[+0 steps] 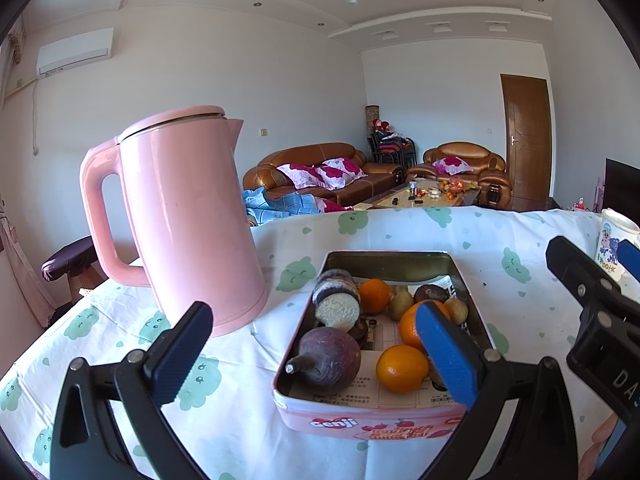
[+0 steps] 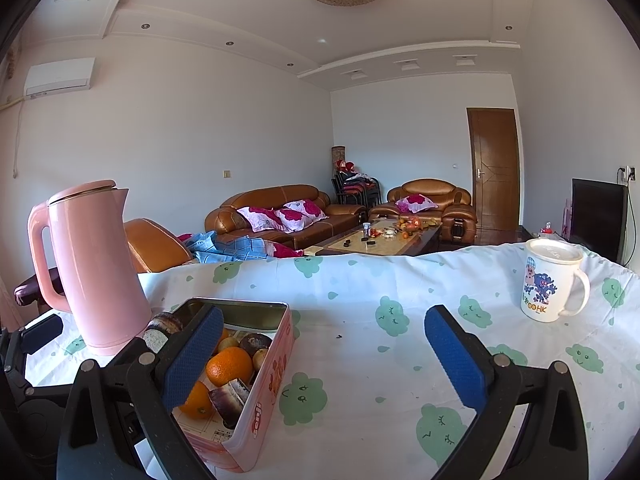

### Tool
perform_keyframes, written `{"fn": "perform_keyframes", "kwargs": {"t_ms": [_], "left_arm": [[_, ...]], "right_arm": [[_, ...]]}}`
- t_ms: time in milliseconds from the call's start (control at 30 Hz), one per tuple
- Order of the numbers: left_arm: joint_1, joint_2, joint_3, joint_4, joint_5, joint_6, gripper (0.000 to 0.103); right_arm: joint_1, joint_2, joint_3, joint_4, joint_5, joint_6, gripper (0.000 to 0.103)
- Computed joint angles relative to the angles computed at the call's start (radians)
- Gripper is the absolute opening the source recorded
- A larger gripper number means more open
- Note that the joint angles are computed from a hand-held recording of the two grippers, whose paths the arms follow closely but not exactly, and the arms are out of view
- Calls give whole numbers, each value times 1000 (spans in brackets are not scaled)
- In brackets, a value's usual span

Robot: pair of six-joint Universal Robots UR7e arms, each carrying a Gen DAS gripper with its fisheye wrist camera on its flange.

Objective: Organize fruits

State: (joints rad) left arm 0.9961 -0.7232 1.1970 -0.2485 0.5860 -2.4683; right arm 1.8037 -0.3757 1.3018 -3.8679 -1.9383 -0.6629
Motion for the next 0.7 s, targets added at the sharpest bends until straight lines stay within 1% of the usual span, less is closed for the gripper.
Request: {"fn": "perform_keyframes", "kwargs": {"t_ms": [167, 333, 433, 533, 600, 700], "left_arm": [[1, 13, -26, 43, -9, -21, 103], [-2, 22, -37, 29, -40, -3, 103], [-2, 22, -38, 45, -24, -8, 103], [-2, 14, -25, 30, -18, -6, 103], [-2, 12, -20, 17, -21, -2, 103], [-1, 17, -33, 38, -20, -14, 103]], "right_arm": [[0, 1, -2, 1, 0, 0, 102], [0, 2, -6, 9, -8, 5, 102], [0, 2, -6, 10, -9, 7, 102], [0, 1, -7, 15, -11, 5, 102], [0, 1, -7, 15, -11, 5, 102], [0, 2, -9, 17, -18, 7, 102]]}}
